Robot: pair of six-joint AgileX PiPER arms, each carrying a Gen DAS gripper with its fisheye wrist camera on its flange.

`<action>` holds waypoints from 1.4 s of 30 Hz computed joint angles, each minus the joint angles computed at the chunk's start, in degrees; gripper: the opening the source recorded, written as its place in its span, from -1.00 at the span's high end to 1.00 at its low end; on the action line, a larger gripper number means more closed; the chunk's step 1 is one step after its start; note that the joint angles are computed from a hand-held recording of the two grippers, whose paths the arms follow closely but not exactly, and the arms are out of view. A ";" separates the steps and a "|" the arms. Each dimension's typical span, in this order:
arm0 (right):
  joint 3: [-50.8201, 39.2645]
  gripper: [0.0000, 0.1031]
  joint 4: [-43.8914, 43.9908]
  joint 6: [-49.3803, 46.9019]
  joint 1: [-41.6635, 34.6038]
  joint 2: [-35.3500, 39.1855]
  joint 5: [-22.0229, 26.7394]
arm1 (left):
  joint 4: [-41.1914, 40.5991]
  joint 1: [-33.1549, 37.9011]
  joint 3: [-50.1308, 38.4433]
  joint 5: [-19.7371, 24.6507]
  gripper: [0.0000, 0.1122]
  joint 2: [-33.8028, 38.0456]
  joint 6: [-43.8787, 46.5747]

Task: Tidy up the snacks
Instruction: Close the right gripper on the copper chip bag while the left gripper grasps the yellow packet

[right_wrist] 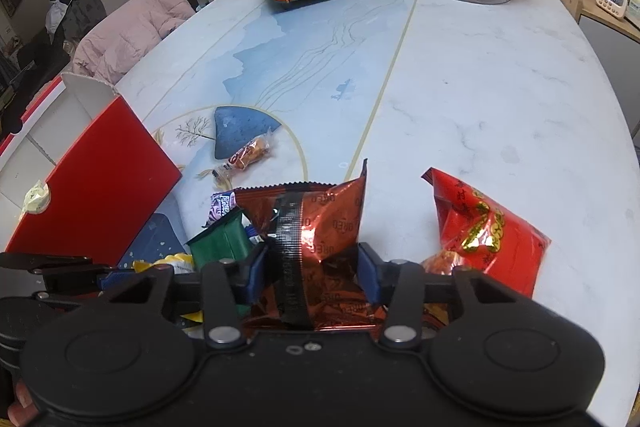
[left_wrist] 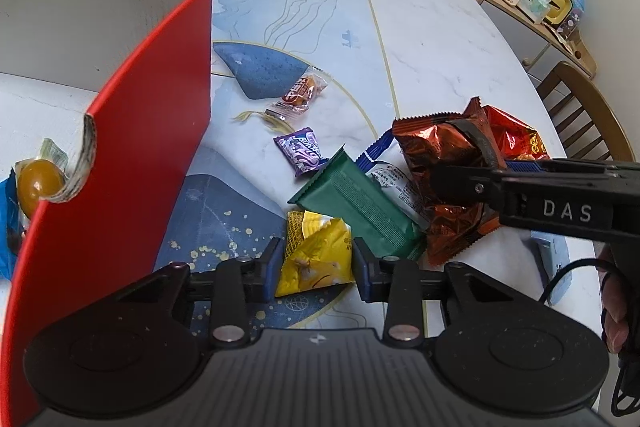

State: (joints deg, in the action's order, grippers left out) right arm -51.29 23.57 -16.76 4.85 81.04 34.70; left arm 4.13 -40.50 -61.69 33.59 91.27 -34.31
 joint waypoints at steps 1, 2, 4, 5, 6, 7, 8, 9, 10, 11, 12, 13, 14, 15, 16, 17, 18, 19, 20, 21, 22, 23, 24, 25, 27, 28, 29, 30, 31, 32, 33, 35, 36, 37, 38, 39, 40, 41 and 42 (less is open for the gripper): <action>0.18 0.14 -0.62 0.74 0.27 -0.45 -0.03 | 0.01 0.04 0.08 0.12 0.38 -0.26 -0.05; 0.38 0.14 -1.05 1.31 0.43 -0.93 0.03 | 0.05 -0.02 0.10 0.40 0.38 -0.60 -0.20; 0.84 0.14 -1.89 2.68 0.77 -2.17 0.27 | -0.10 -0.10 0.37 0.73 0.38 -1.50 -0.15; 1.03 0.14 -2.24 3.26 0.89 -2.85 0.52 | -0.09 -0.20 0.59 0.81 0.38 -2.09 -0.09; 1.26 0.14 -2.58 3.83 1.02 -3.63 0.82 | 0.06 -0.35 0.84 0.90 0.38 -2.75 -0.14; 1.46 0.14 -2.96 4.42 1.18 -4.48 1.13 | 0.10 -0.43 1.13 0.98 0.39 -3.43 -0.01; 1.61 0.14 -3.58 5.27 1.48 -5.33 1.42 | 0.48 -0.64 1.26 1.24 0.40 -3.97 -0.19; 1.69 0.14 -4.28 6.22 1.80 -6.19 1.78 | 1.29 -0.96 1.31 1.79 0.41 -4.38 -0.65; 1.72 0.14 -4.93 7.10 2.10 -7.05 2.18 | 2.29 -1.33 1.04 2.78 0.42 -4.59 -1.29; 1.83 0.14 -5.59 8.04 2.40 -8.02 2.64 | 3.13 -1.71 0.94 3.58 0.42 -4.88 -1.88; 1.92 0.14 -6.28 9.11 2.76 -9.06 3.26 | 3.27 -1.83 1.19 3.79 0.43 -5.40 -1.93; 2.04 0.14 -6.80 9.88 3.00 -10.08 3.90 | 3.07 -1.79 1.66 3.68 0.43 -6.05 -1.72; 2.30 0.15 -7.26 10.61 3.27 -11.22 4.45 | 3.03 -1.83 1.95 3.79 0.44 -6.59 -1.72; 2.58 0.15 -7.94 11.66 3.62 -12.44 5.10 | 2.83 -1.84 2.25 4.02 0.44 -7.20 -1.68; 2.76 0.14 -8.60 12.80 4.00 -13.59 5.88 | 2.31 -1.75 2.63 4.17 0.44 -7.91 -1.35; 3.02 0.14 -9.15 13.99 4.41 -14.70 6.60 | 1.97 -1.80 2.97 4.37 0.44 -8.64 -1.20; 3.27 0.14 -9.72 15.22 4.74 -15.91 7.50 | 1.65 -1.82 3.29 4.76 0.44 -9.39 -0.95; 3.47 0.14 -10.58 16.75 5.39 -17.09 8.43 | 1.31 -1.95 3.46 5.31 0.44 -10.11 -0.67; 3.79 0.14 -11.44 18.18 6.24 -18.25 9.10 | 0.96 -2.10 3.72 5.70 0.44 -10.98 -0.35; 4.16 0.14 -12.26 19.55 7.06 -19.53 9.79 | 0.70 -2.27 3.98 6.03 0.44 -11.92 -0.05; 4.28 0.14 -13.28 21.27 8.11 -20.59 10.52 | 0.54 -2.48 4.19 6.45 0.44 -12.86 0.19; 4.42 0.14 -14.34 23.05 9.20 -21.64 11.22 | 0.49 -2.70 4.29 7.00 0.44 -13.79 0.31; 4.39 0.14 -15.37 24.88 10.36 -22.58 11.96 | 0.53 -2.94 4.26 7.67 0.44 -14.65 0.38; 4.43 0.14 -16.27 26.53 11.39 -23.50 12.63 | 0.40 -3.11 4.24 8.28 0.44 -15.54 0.60; 4.11 0.14 -18.60 30.64 14.01 -25.06 14.04 | 0.72 -3.64 4.31 9.36 0.44 -17.44 0.82; 3.87 0.15 -19.97 32.75 15.52 -25.66 14.59 | 1.21 -4.01 4.10 10.19 0.44 -18.23 0.67; 3.55 0.15 -21.57 35.16 17.27 -26.23 15.20 | 1.55 -4.29 3.94 11.01 0.44 -19.02 0.68; 3.16 0.14 -23.02 37.43 18.92 -26.80 15.93 | 1.83 -4.46 3.66 11.84 0.44 -19.70 0.78; 2.67 0.15 -24.32 39.51 20.47 -27.08 16.49 | 1.99 -4.53 3.55 12.46 0.44 -20.52 0.97; 2.15 0.15 -25.78 41.75 22.19 -27.32 17.00 | 1.92 -4.45 3.54 12.96 0.44 -21.42 1.30; 1.66 0.15 -27.27 43.87 23.96 -27.49 17.38 | 1.48 -4.10 3.39 13.55 0.44 -22.22 1.90; 0.48 0.15 -30.59 48.58 27.94 -27.66 18.30 | 0.25 -2.87 3.08 14.56 0.44 -23.89 3.72; -0.23 0.15 -31.84 50.37 29.48 -27.49 18.65 | -0.09 -2.33 2.76 15.15 0.44 -24.60 4.45; -0.93 0.15 -33.09 52.17 31.09 -27.24 18.89 | -0.46 -1.61 2.40 15.84 0.44 -25.32 5.30; -1.64 0.15 -34.29 53.78 32.62 -26.98 19.11 | -1.03 -0.67 1.97 16.61 0.44 -25.97 6.46; -2.32 0.15 -35.48 55.31 34.12 -26.64 19.31 | -1.68 0.38 1.54 17.32 0.44 -26.52 7.81; -3.02 0.15 -36.60 56.75 35.52 -26.08 19.43 | -2.28 1.43 1.18 17.94 0.44 -27.14 9.10; -3.85 0.15 -37.75 58.19 36.95 -25.43 19.64 | -2.82 2.62 0.88 18.56 0.44 -27.80 10.35; -4.66 0.15 -38.91 59.56 38.31 -24.72 19.77 | -3.34 3.80 0.46 19.11 0.44 -28.27 11.61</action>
